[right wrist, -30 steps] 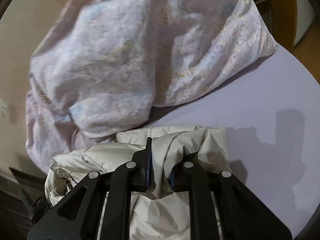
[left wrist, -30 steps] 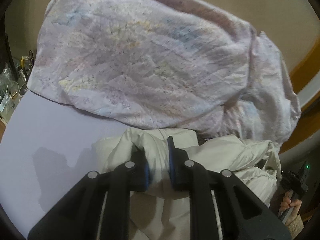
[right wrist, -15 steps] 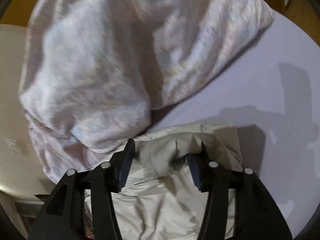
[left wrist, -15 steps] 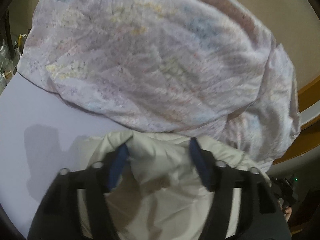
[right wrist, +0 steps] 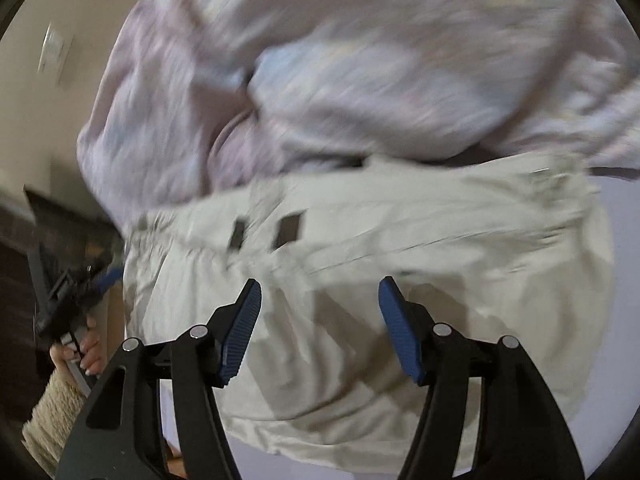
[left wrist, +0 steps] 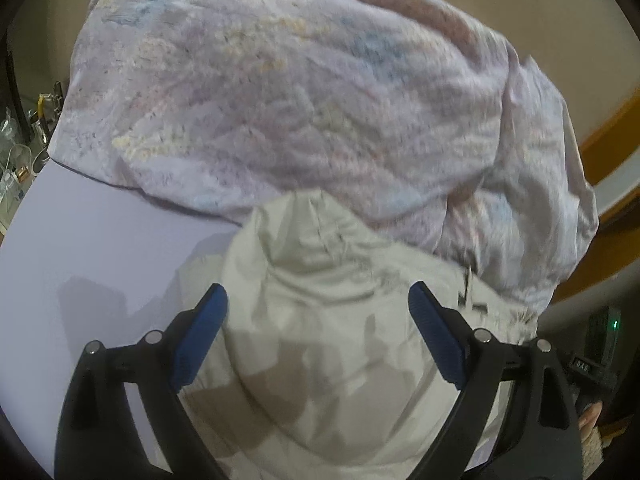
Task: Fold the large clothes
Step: 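Open both tools and release the folded hem onto the jacket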
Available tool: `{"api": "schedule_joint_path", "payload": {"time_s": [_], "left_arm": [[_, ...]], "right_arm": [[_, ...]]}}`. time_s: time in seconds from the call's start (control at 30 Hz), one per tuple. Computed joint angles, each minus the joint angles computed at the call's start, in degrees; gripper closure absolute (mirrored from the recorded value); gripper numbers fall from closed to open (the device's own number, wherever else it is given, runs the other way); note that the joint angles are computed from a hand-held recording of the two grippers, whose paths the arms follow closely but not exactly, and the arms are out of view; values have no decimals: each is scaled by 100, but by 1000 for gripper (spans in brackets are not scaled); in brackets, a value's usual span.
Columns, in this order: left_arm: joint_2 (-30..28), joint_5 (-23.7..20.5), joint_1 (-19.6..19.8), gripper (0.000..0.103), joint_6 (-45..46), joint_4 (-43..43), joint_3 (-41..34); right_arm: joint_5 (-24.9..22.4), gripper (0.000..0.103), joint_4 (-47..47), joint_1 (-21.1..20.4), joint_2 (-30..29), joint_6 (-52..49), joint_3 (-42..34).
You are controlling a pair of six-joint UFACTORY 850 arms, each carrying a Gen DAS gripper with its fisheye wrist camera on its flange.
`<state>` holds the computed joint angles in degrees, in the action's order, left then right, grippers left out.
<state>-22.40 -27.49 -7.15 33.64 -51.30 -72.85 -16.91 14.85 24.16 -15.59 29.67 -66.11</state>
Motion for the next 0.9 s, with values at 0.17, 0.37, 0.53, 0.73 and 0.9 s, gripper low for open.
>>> {"api": "schedule_joint_path", "payload": {"time_s": [0.17, 0.37, 0.53, 0.73, 0.9], "left_arm": [[162, 73, -114, 11, 131, 252, 206], [241, 133, -192, 11, 173, 510, 303], [237, 149, -209, 11, 157, 623, 281], [258, 213, -276, 11, 196, 655, 276], [328, 385, -396, 11, 187, 852, 365]], "right_arm": [[-404, 48, -762, 176, -434, 612, -422], [-280, 95, -863, 191, -738, 1055, -532], [-100, 100, -2206, 210, -714, 2513, -562], [-453, 100, -4007, 186, -845, 4240, -1066], [-1033, 100, -4081, 121, -1322, 4450, -1542]]}}
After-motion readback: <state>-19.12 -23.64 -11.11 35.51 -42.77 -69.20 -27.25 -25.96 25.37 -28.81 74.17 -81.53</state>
